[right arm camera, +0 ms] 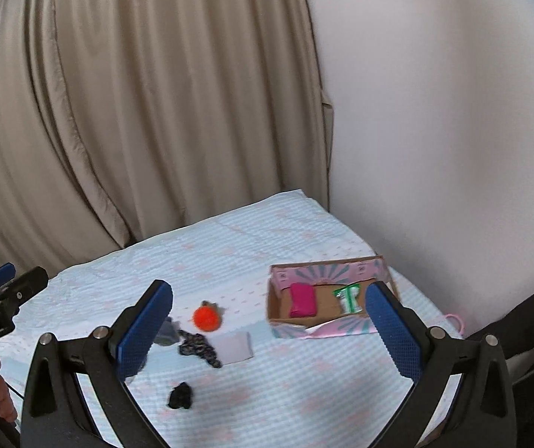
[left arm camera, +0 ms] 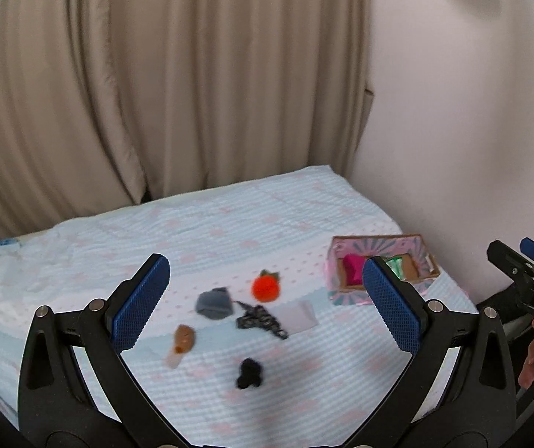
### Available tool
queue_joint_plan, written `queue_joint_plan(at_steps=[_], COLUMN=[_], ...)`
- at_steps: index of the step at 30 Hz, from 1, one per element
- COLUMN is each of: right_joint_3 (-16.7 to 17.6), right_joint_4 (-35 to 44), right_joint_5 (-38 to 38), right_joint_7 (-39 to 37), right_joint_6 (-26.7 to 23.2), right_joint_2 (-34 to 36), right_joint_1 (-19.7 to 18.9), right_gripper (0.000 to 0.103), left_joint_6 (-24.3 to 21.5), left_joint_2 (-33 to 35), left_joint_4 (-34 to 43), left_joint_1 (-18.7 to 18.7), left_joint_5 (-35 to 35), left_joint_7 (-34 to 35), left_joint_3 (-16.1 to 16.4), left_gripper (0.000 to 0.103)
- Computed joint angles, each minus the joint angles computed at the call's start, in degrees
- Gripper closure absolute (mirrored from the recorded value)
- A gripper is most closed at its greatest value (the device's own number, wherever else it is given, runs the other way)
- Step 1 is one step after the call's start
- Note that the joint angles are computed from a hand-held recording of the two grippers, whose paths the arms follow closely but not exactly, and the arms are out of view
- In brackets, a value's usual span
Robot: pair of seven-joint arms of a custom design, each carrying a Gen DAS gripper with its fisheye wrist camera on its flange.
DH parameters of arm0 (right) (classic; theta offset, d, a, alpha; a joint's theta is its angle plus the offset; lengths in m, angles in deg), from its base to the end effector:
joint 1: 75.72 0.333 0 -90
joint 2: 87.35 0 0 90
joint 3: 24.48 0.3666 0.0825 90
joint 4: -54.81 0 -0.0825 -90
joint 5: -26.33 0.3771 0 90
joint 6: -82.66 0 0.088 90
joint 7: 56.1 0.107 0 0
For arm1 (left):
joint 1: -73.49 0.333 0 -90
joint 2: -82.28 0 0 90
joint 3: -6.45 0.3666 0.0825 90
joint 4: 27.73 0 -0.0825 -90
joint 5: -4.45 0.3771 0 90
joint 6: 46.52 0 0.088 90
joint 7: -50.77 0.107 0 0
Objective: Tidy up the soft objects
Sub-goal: 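Lift both tools out of the box back toward the remaining items, then grasp the brown plush toy with the left tool while the right tool grasps the black sock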
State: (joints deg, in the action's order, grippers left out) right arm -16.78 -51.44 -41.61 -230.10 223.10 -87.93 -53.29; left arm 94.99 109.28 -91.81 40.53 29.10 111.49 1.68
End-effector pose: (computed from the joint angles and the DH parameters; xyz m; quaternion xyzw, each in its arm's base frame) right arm 0.5167 0.3001 0.6404 -0.4636 0.7099 -0.3690 0.3807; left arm 0.6103 -0.4473 0.6979 -0.5171 0.7259 -0.3742 0.2563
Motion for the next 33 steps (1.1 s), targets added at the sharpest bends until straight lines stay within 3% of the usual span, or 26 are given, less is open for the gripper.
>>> queue_joint_plan(at_steps=[7, 17, 25, 33], right_joint_3=[1.3, -3.52, -7.51, -8.3], right_joint_4=[6.57, 17.08, 29.35, 46.04], right_joint_5=[-1.79, 1.27, 8.57, 21.32], right_joint_7=[2.81, 3.68, -0.12, -13.14], right_joint_6=[-6.72, -4.21, -2.09, -5.19], right_joint_2=[7.08, 21.55, 36.03, 51.29], right_joint_1=[5.53, 12.74, 15.79, 16.23], right_gripper=[0.0, 0.0, 0.0, 0.0], left_joint_6=[6.27, 12.19, 13.54, 9.71], left_joint_2=[-5.83, -3.04, 6.74, 19.18], left_joint_4=[-13.87, -22.25, -18.6, -7.64], left_joint_1=[7.1, 13.01, 14.59, 13.97], left_joint_5=[-4.6, -10.67, -15.55, -18.16], left_joint_7=[5.36, 12.99, 21.58, 26.53], left_joint_3=[-1.63, -1.22, -0.66, 0.75], left_gripper=[0.0, 0.0, 0.0, 0.0])
